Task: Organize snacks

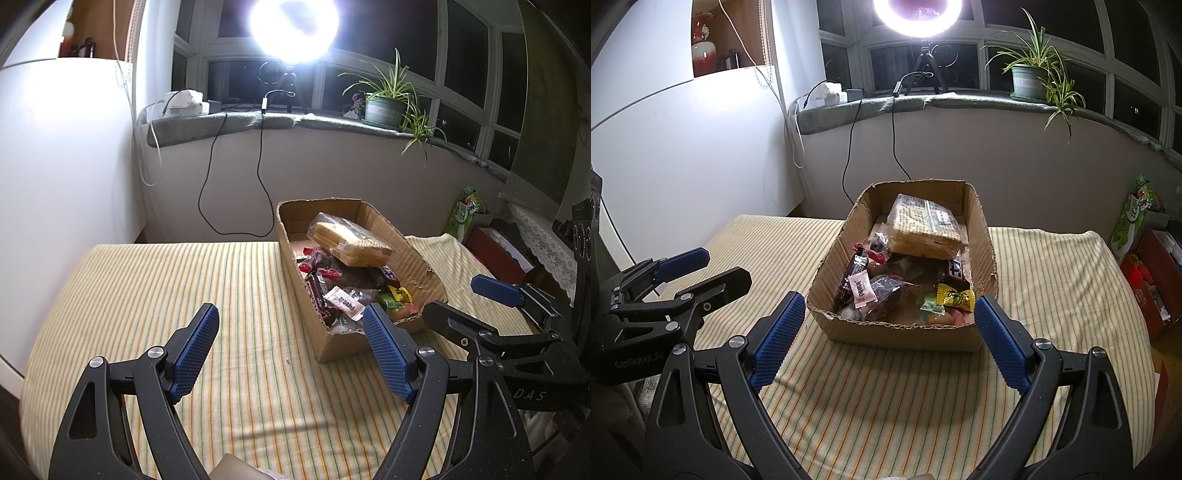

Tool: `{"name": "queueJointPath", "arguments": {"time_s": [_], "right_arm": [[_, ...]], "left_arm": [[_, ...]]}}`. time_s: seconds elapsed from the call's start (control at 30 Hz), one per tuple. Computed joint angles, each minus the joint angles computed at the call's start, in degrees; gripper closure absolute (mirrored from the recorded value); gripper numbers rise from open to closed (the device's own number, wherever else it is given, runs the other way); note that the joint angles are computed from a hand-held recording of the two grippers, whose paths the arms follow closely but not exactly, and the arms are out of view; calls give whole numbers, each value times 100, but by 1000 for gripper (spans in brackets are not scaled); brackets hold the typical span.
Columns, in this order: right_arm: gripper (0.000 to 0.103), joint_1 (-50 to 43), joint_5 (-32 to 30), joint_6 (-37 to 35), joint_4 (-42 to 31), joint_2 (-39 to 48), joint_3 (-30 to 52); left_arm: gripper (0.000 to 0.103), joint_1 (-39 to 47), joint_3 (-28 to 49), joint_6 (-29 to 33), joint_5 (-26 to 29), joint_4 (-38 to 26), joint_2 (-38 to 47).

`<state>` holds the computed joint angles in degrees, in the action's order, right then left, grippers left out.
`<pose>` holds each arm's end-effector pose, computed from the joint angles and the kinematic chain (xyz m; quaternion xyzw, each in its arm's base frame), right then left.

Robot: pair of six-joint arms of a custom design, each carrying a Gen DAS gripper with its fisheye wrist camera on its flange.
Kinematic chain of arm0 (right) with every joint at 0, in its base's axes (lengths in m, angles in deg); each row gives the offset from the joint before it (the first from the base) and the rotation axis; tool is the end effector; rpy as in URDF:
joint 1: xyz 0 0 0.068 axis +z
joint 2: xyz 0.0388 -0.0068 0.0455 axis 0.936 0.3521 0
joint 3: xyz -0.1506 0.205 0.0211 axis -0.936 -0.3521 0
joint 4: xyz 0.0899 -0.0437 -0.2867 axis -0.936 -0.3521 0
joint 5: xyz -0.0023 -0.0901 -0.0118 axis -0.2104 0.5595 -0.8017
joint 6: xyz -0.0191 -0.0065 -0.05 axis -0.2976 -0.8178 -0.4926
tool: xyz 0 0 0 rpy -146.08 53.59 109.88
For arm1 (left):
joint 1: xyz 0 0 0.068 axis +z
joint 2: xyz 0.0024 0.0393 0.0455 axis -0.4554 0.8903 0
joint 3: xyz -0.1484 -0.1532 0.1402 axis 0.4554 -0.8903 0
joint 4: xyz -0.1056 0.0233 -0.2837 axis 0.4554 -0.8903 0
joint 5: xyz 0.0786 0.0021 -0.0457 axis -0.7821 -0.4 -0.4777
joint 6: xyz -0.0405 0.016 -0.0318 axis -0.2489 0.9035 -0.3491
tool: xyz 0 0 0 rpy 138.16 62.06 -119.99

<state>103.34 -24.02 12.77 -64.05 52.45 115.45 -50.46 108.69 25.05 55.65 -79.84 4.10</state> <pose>0.2210 0.1411 0.1882 -0.1207 0.8868 0.1005 0.4346 0.1970 -0.0778 0.1934 0.0238 0.8904 -0.0656 0.4497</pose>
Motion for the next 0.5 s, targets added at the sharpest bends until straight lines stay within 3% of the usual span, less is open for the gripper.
{"name": "queueJointPath", "arguments": {"time_s": [0.5], "right_arm": [[8, -168, -194, -135, 37, 78, 4]], "left_arm": [[23, 18, -69, 18, -1, 93, -6]]}}
